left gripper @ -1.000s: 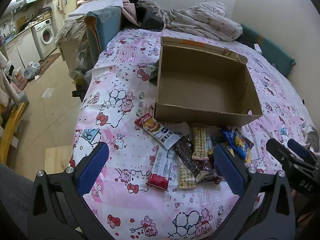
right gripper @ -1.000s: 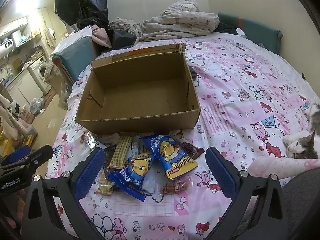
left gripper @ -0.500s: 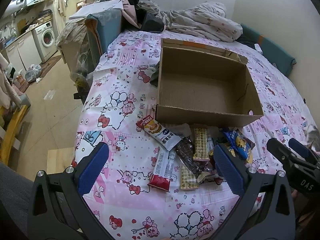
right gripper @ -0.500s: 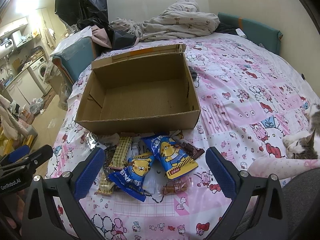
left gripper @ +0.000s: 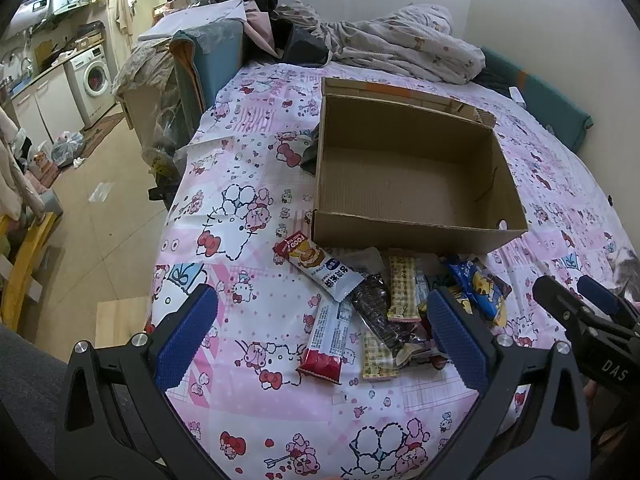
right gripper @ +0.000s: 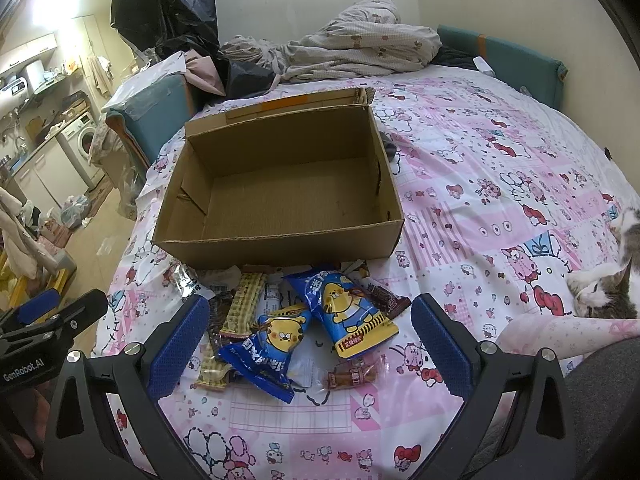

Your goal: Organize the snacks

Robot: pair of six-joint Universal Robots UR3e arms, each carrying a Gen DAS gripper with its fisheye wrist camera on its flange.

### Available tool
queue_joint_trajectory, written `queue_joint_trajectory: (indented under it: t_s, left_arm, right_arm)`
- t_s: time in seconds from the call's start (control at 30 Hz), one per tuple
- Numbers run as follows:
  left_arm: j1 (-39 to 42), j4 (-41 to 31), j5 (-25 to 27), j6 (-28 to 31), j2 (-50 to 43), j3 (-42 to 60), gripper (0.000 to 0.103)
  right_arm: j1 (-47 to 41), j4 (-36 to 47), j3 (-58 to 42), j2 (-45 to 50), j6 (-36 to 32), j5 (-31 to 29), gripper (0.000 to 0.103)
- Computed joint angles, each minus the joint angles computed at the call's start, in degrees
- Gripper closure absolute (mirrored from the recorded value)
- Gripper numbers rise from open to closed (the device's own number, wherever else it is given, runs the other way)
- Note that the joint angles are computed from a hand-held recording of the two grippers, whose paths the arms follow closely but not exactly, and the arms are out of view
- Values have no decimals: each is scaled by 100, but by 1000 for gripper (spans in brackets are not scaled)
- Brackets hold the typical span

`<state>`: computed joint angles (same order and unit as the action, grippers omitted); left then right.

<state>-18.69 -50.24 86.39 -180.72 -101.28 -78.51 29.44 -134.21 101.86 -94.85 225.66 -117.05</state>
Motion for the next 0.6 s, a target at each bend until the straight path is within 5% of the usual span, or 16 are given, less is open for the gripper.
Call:
queue_joint_trajectory:
  t_s: [0.6]
  left_arm:
    - [8, 59, -18, -17, 23, -73, 0]
  right_arm:
    - [-1, -11, 12, 2, -2, 14, 0]
